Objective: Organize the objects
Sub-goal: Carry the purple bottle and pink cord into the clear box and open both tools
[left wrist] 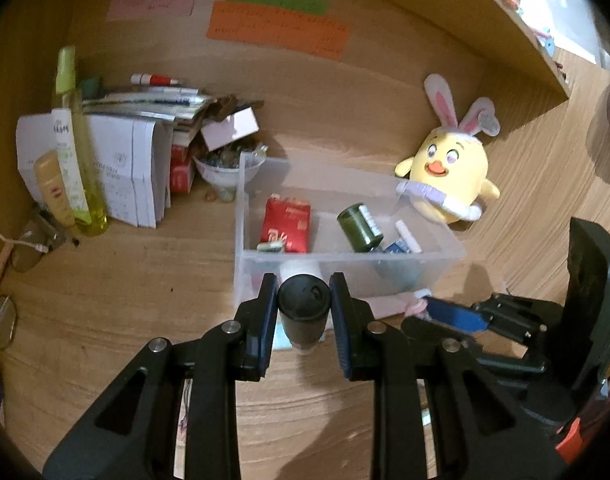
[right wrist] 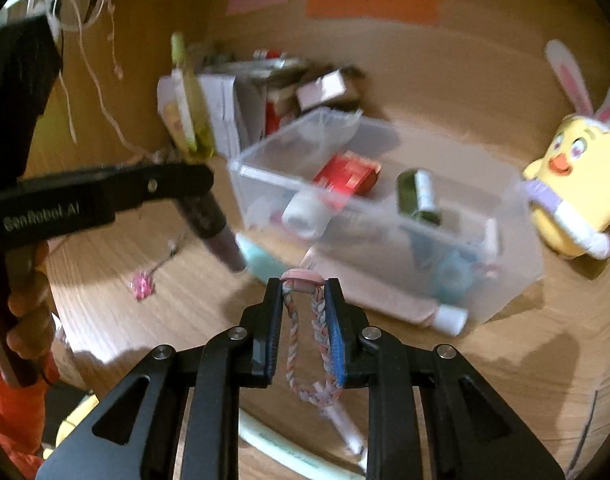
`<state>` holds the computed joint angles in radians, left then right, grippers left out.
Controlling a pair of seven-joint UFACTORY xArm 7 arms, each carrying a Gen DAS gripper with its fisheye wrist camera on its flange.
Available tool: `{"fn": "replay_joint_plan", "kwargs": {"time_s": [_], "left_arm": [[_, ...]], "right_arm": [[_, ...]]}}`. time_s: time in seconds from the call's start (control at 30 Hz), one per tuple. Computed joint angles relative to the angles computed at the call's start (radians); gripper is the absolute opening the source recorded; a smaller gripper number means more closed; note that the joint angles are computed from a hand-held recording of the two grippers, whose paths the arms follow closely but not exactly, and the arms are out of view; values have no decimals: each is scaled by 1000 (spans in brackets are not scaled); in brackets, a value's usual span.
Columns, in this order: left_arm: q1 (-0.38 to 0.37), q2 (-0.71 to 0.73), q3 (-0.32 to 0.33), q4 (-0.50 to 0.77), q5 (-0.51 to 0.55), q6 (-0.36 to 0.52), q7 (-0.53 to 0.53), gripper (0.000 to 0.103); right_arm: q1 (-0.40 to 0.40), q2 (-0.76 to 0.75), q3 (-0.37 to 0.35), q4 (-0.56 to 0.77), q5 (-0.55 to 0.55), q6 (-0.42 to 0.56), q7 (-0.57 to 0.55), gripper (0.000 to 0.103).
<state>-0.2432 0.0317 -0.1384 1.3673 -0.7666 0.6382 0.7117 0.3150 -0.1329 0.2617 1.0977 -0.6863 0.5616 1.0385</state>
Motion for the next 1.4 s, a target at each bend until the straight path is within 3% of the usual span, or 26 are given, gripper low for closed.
{"fn": "replay_joint_plan", "kwargs": {"time_s": [0.6,1.0,1.4], "left_arm": [[-23,45,-26,126,19,-49,-25,25],[-50,160,-64,251,186,-92,-157,26],[-68,282,-98,349,324,-76,-248,25]], "right_arm": [[-123,-89,1,-3,-115,-11,105,19],[-168,-57,-20,51,-113,-6,48,19],[-143,47,-85,85,-46,-2,0,19]]}}
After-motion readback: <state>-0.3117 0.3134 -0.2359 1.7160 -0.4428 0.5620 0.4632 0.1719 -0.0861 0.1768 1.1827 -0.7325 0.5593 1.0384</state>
